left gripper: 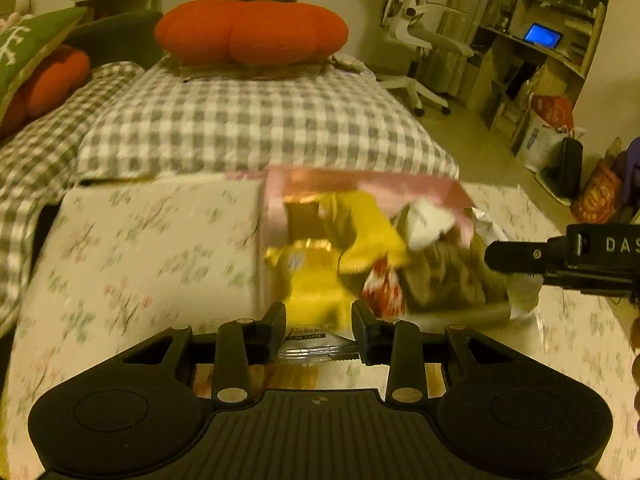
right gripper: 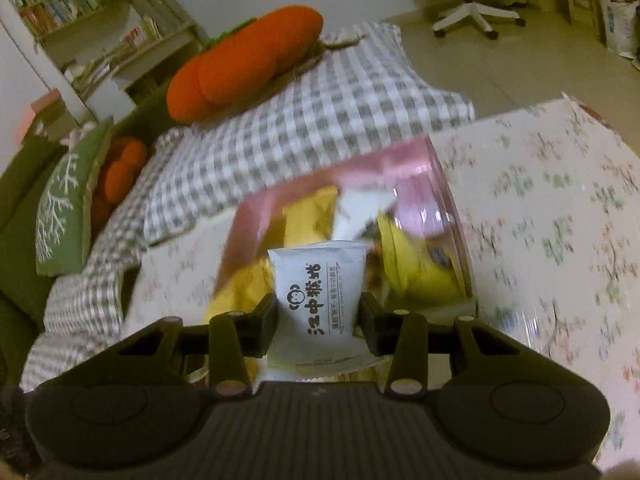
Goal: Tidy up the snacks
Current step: 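Carry the silver candy into the box with the left tool while the right tool drops the white packet in, then lower the silver candy into the box with the left tool while the right tool moves toward the clear bread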
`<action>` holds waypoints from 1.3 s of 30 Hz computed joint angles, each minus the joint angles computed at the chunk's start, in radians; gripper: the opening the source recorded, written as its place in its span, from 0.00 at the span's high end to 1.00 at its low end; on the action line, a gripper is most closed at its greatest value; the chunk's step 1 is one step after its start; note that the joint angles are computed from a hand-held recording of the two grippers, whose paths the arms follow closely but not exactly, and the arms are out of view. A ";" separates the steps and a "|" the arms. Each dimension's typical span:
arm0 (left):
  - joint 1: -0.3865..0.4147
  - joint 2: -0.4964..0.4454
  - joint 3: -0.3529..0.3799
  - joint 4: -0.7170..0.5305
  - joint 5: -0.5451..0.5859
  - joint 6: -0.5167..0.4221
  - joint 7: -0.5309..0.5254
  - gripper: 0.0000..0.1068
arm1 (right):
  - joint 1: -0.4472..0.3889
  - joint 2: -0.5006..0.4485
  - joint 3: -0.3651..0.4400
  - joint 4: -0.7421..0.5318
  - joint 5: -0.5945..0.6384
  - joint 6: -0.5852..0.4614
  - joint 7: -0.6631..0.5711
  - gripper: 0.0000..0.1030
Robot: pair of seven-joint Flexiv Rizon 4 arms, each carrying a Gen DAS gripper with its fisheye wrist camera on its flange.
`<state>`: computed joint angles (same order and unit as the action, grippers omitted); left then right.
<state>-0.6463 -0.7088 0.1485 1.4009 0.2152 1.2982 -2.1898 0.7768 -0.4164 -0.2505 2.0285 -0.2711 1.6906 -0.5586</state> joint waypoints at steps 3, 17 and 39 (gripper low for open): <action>0.017 -0.060 -0.009 -0.097 -0.018 -0.035 0.021 0.69 | -0.041 -0.031 0.027 -0.045 0.001 0.002 -0.013 0.61; 0.057 -0.187 -0.027 -0.279 -0.078 -0.084 0.045 0.68 | -0.178 -0.102 0.140 -0.143 0.034 0.008 -0.073 0.46; -0.012 -0.021 -0.052 -0.048 -0.005 -0.173 0.042 0.40 | 0.029 0.045 -0.062 0.078 0.009 -0.007 -0.042 0.20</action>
